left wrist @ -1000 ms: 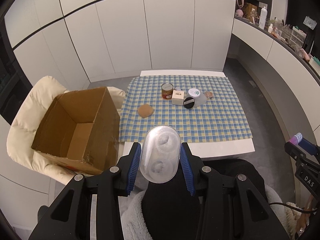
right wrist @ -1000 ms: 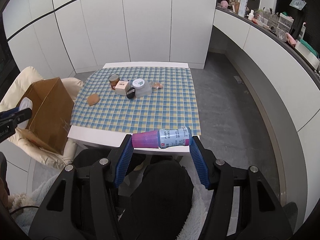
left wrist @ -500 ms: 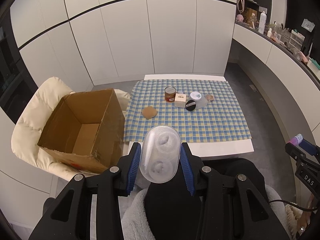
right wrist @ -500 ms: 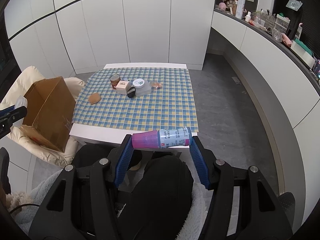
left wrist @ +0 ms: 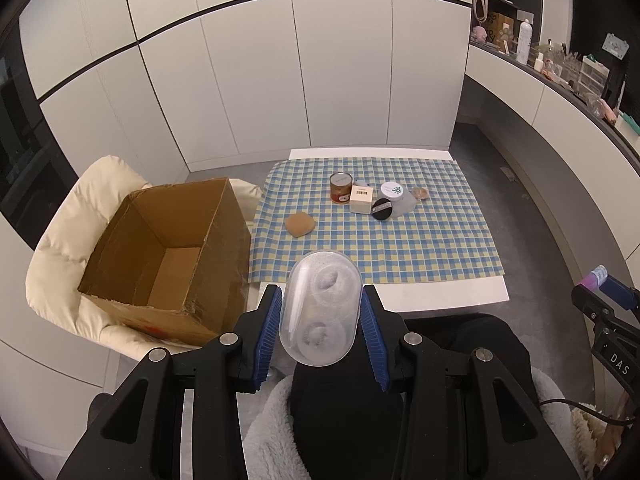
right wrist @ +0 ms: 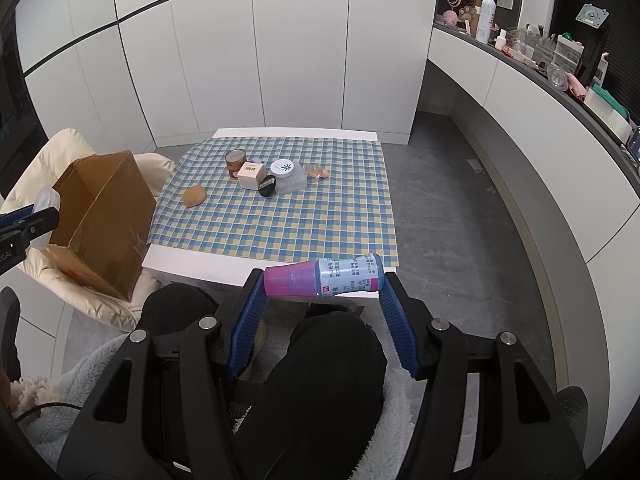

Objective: Organize objects
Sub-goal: 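Lift the lens case and pink tube and carry both back from the table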

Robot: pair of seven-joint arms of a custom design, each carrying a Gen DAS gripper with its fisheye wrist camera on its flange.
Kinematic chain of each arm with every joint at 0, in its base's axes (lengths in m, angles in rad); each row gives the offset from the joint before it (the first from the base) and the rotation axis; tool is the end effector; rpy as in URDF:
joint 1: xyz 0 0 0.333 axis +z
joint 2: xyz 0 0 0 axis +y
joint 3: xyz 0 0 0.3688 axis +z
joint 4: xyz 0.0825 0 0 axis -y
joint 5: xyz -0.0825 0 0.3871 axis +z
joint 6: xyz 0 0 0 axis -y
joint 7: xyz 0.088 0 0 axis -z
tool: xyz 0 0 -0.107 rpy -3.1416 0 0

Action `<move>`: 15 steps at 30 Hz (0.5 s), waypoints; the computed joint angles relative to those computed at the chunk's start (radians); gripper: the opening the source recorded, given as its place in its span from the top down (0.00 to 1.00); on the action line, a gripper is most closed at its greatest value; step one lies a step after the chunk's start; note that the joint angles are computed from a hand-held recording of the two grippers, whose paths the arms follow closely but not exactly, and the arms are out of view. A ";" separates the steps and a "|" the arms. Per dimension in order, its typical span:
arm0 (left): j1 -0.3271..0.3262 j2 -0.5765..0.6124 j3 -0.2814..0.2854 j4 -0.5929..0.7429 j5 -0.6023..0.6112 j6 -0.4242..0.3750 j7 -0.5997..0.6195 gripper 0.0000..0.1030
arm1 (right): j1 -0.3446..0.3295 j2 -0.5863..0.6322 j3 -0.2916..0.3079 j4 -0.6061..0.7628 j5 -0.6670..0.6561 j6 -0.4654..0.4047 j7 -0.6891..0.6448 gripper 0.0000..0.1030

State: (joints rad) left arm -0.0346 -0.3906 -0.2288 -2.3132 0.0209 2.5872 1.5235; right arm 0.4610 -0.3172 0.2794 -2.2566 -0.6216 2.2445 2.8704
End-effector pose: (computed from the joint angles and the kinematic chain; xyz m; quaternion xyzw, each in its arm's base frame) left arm 0.4454 -0.1377 0.6142 -0.5828 0.7448 -0.2288 0.2308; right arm 0.3523 0.3185 0.5711 -0.5852 0.7398 -0.2668 0.1979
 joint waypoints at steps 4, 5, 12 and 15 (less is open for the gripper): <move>0.004 0.005 0.001 0.003 0.002 -0.001 -0.005 0.61 | 0.001 0.001 0.000 0.001 0.000 -0.001 -0.006 0.42; 0.007 0.005 0.001 0.002 0.003 0.000 -0.009 0.61 | 0.001 0.002 0.000 0.002 0.000 -0.001 -0.009 0.42; 0.018 0.004 0.012 -0.009 0.001 -0.003 -0.021 0.61 | 0.006 0.027 -0.005 0.016 0.004 0.018 -0.040 0.42; 0.027 -0.003 0.015 -0.017 0.003 -0.003 -0.028 0.61 | 0.009 0.043 -0.006 0.028 0.001 0.029 -0.054 0.42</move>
